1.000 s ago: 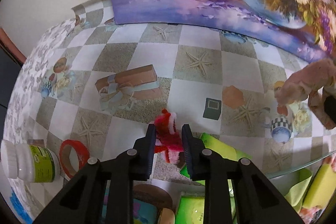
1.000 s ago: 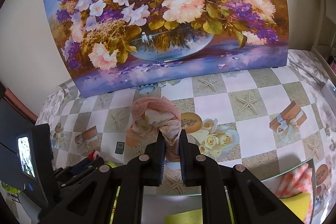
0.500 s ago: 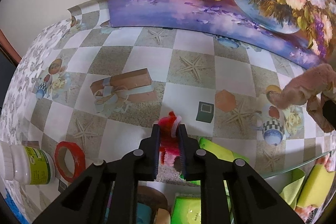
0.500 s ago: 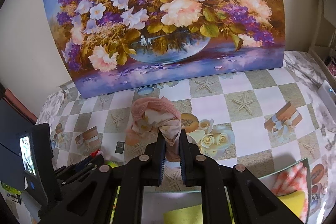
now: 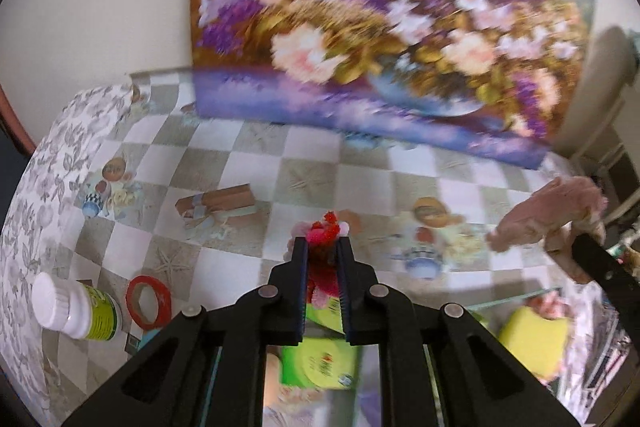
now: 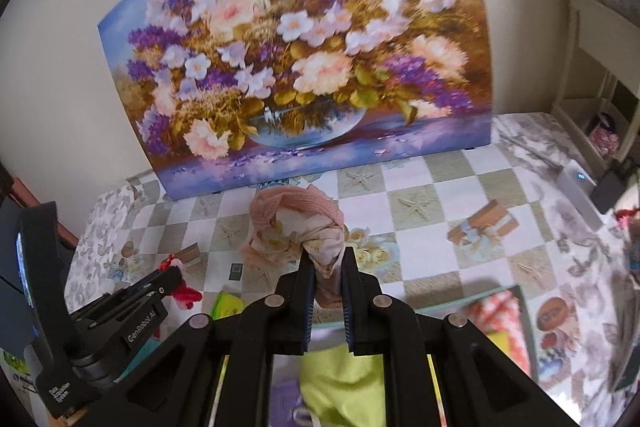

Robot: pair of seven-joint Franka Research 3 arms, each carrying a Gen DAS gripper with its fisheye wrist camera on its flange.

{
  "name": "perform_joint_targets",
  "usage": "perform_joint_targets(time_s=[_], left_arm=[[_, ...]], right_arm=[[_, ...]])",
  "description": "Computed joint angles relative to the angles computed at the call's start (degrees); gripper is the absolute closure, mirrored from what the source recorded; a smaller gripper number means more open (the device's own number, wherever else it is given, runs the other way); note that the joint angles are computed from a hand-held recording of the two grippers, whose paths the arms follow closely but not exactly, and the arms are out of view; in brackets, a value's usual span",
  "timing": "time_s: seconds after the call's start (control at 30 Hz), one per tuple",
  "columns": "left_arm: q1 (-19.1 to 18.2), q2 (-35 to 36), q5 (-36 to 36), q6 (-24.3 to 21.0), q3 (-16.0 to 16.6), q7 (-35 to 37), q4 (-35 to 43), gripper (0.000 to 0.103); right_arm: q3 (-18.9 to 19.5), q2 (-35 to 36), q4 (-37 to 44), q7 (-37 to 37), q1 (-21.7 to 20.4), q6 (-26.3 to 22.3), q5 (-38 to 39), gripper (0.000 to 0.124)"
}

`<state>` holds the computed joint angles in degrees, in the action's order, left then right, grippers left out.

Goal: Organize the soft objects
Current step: 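Grasp the red fuzzy toy with the left gripper while the right holds the pink cloth, then carry the pink cloth and red toy into the white tray, opening both grippers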

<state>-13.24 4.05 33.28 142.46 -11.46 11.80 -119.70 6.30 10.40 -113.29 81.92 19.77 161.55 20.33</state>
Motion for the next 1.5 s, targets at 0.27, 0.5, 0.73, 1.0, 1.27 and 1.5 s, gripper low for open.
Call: perform_joint_targets(time_s=[0.27,0.5,0.73,1.0,1.27,1.5], left_arm=[[-1.4,-5.6,2.4,-1.7,-2.0,-1.2,-0.4,0.089],[-1.8,-9.6,2.7,0.7,-3.7,-3.9,-3.1,0.089],[-2.6,-10.3,0.2,4.4,-4.6,-4.4,-6.0,0.089],[-4.2,-9.9,-6.1,9.6,-4.9,-1.2,-9.7,0.089],[-7.2,-5.1,-16.7,10.7,-5.4,7.8,-9.5,0.089],[-9.0,-3.6,-21.2,9.5,-6.2,10.3,-10.1,0.089]], right_arm=[[-0.8,-9.8,-7.1,0.2,-1.0,0.5,0.9,0.111],[-1.2,-15.2,-11.8,0.6,-1.5,0.5,0.2,0.111],[-2.0,-18.1,-16.6,-0.1,-1.8,-1.1,2.3,0.111],[-1.4,-21.2,-21.8,4.4,-4.3,-1.5,-2.1,0.111],[-2.1,-19.8,-24.0,6.1,-5.1,-8.4,-5.0,0.111],[-2.2,-17.7,-24.7,7.0,-5.5,-13.3,-7.6,0.111]])
